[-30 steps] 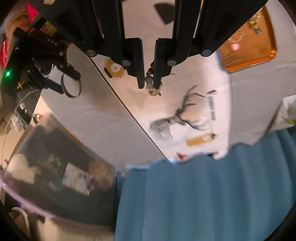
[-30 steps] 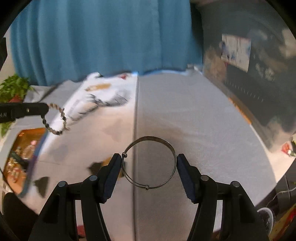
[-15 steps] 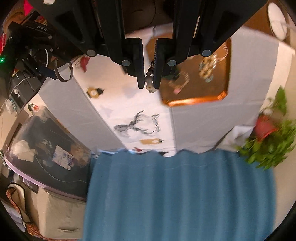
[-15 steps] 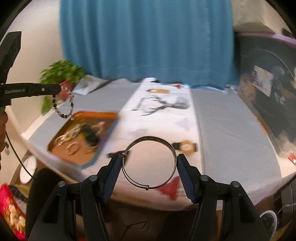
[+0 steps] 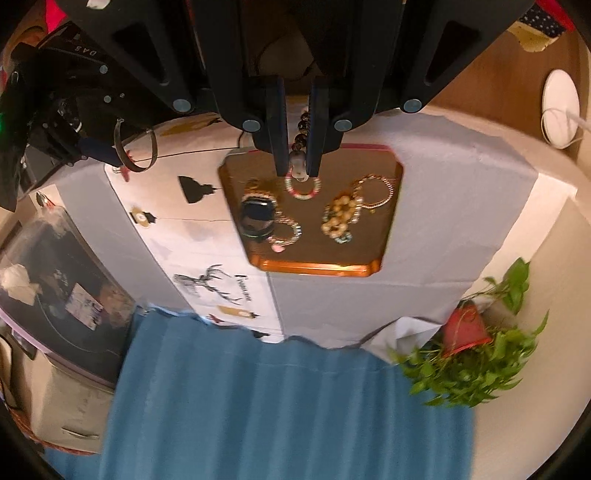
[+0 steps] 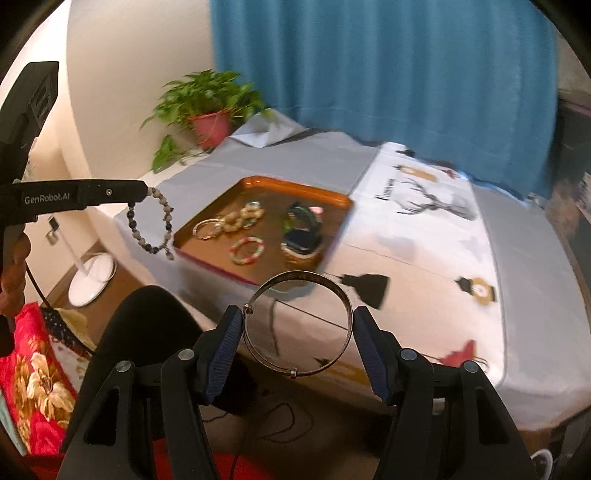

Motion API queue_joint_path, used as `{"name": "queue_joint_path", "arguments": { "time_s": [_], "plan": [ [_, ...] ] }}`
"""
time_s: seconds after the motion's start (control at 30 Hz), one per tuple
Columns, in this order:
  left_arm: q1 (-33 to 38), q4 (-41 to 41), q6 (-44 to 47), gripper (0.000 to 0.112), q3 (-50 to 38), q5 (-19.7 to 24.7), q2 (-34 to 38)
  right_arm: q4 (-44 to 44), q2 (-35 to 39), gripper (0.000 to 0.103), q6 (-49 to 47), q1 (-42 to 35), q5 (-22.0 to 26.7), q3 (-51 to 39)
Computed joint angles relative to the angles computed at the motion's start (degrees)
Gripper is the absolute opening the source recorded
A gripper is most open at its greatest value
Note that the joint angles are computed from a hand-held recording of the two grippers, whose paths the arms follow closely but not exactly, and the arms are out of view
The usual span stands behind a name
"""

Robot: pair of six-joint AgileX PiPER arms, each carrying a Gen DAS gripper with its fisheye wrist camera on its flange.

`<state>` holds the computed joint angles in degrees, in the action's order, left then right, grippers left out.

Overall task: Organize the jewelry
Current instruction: 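Carry the bangle and bead bracelet over the copper tray with both tools, then open both tools to drop the bangle and bracelet into the tray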

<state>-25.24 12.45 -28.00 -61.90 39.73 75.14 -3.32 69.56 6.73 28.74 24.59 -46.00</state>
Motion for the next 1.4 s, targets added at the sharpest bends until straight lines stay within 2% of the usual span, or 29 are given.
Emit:
{"name": "queue_joint_path", "arguments": {
  "time_s": [0.2, 0.4, 0.67, 0.8, 0.93, 1.2, 1.3, 1.4],
  "plan": [
    [4.1, -1.6, 3.4, 0.007, 0.4, -0.9, 0.7, -1.0, 6.9, 0.062, 1.2, 3.4, -1.1, -5.2],
    [7.9, -5.8, 9.6, 0.007, -3.0, -1.9, 3.9, -1.5, 12.6, 0.062, 1.2, 4.5, -0.8, -10.6],
    [12.0, -11.0, 18.1, 0.007, -14.0, -1.9, 13.0, 4.3, 21.9, 0.062, -6.0, 2.1, 0.5, -23.0],
    [13.5, -12.8, 21.4, 0.007, -22.4, -1.0, 19.9, 6.7, 29.3, 0.062, -10.0, -0.1, 1.7, -33.4],
    [14.8, -14.7, 24.4, 0.007, -33.4, 1.3, 28.3, 8.8, 38.2, 0.062, -13.0, -2.6, 5.3, -45.9],
    [16.0, -16.7, 25.9, 0.007, -52.8, 7.0, 45.1, 9.9, 59.0, 0.062, -13.6, -6.6, 19.9, -75.9],
    [16.3, -15.8, 25.0, 0.007, -57.1, 8.8, 49.6, 10.2, 66.0, 0.062, -13.7, -7.2, 25.6, -86.2],
    [16.6, -15.6, 24.4, 0.007, -58.9, 10.0, 52.2, 10.4, 70.3, 0.062, -14.1, -7.1, 28.6, -92.2]
  ]
}}
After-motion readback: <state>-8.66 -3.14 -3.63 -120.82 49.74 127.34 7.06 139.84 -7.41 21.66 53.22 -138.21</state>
